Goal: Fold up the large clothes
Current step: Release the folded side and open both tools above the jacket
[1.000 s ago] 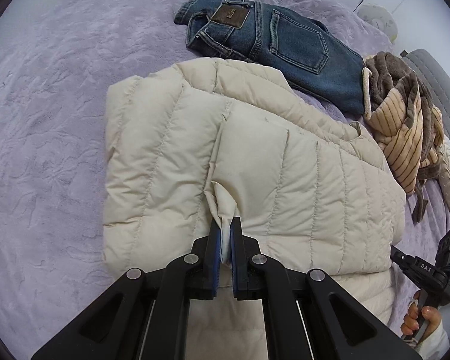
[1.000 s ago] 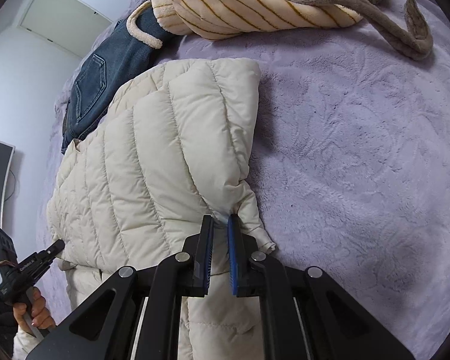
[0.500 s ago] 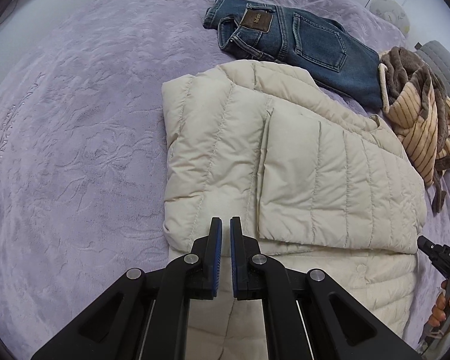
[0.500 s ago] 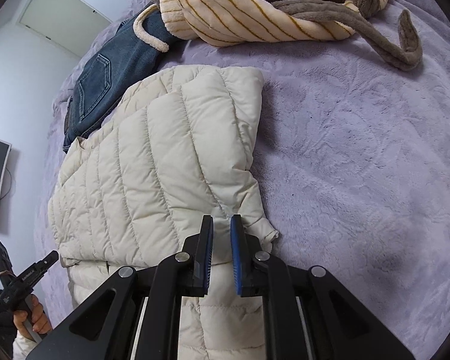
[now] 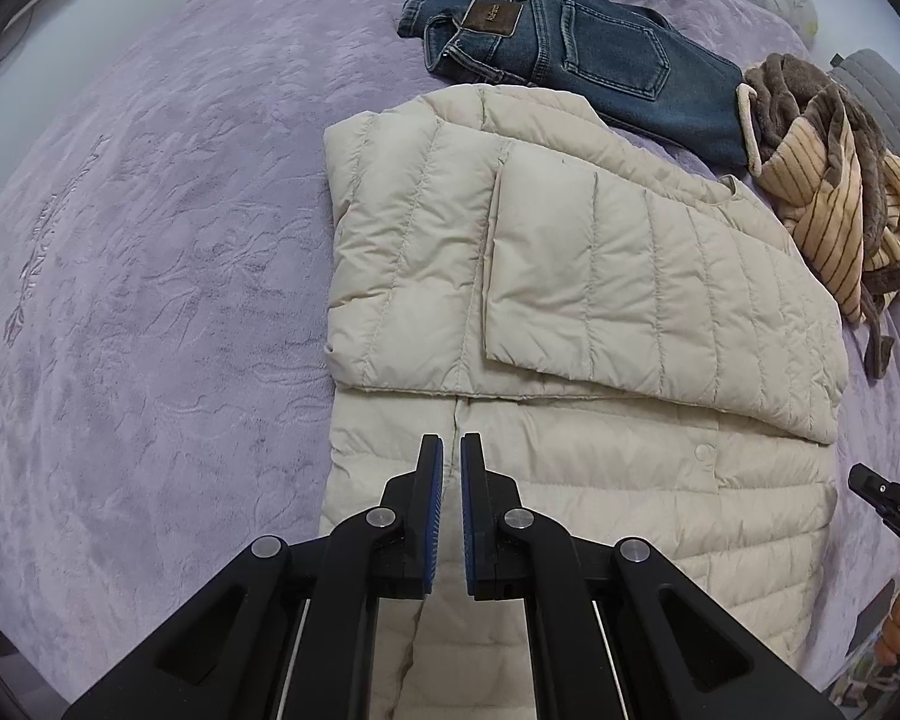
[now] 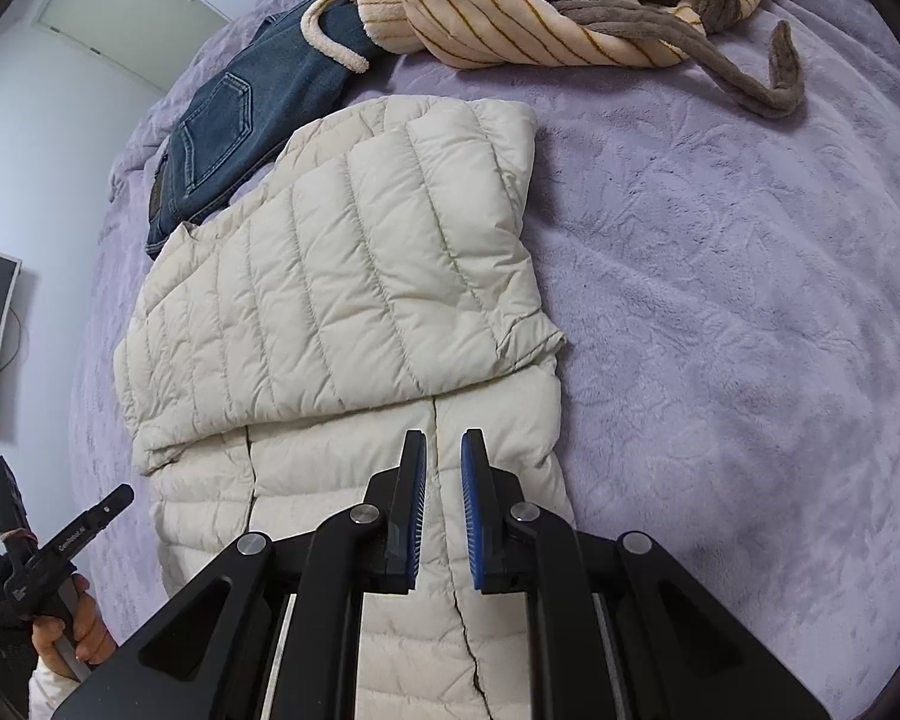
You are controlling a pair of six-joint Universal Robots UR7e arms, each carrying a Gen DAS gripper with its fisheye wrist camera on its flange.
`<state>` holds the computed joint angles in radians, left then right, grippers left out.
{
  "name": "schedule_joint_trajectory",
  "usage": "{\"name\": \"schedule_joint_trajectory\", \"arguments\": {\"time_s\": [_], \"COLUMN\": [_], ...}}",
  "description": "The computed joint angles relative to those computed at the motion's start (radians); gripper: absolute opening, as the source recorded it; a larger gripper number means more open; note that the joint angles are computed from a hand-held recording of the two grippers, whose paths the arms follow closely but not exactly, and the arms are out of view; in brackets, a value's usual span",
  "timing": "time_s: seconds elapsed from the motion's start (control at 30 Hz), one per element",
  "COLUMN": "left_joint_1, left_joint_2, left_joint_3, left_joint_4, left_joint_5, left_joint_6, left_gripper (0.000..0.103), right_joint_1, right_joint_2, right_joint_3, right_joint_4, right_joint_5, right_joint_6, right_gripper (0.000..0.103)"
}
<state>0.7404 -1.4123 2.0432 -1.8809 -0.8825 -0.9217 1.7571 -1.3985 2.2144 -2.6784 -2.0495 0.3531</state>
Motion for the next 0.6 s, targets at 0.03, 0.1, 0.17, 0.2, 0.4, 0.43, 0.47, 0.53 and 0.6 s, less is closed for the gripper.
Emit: {"name": "schedule_joint_trajectory", "arguments": {"time_s": [0.03, 0.1, 0.17, 0.2, 0.4, 0.43, 0.47, 0.53, 0.6], "left_joint_1": [-0.004, -0.011, -0.022, -0.034, -0.083, -0.087, -0.091, -0.103, -0.109], "left_joint_2": [-0.005, -0.013, -0.021, -0.026, -0.054, -0.054, -0.055, -0.058, -0.06], "left_joint_3": [0.001, -0.001, -0.001, -0.001, 0.007, 0.004, -0.002, -0.009, -0.016], "left_joint_4": [0.008, 0.024, 0.045, 0.068, 0.107, 0.12, 0.134, 0.161, 0.176], "left_joint_5": [-0.004, -0.013, -0.014, 0.0, 0.03, 0.025, 0.025, 0.026, 0.019], "left_joint_6": [-0.007, -0.021, -0.042, -0.071, -0.113, -0.119, -0.125, -0.142, -0.148], "left_gripper": [0.007, 0.007, 0.043, 0.095, 0.103, 0.103, 0.103, 0.103, 0.103], "right_joint_1": [0.008, 0.021, 0.033, 0.039, 0.084, 0.092, 0.1, 0.113, 0.13], "right_joint_2": [-0.003, -0.009, -0.013, -0.014, -0.015, -0.017, -0.018, -0.021, -0.023], "right_joint_3": [0.0, -0.001, -0.004, -0.006, -0.026, -0.027, -0.028, -0.034, -0.036], "right_joint_4": [0.012, 0.033, 0.055, 0.065, 0.117, 0.119, 0.12, 0.132, 0.131], "right_joint_5": [-0.003, -0.008, -0.007, -0.005, -0.019, -0.025, -0.029, -0.032, -0.043], "right_joint_6": [0.005, 0.011, 0.02, 0.025, 0.038, 0.043, 0.044, 0.047, 0.04], "right_gripper": [0.013, 0.013, 0.013, 0.013, 0.048, 0.052, 0.052, 0.052, 0.061]}}
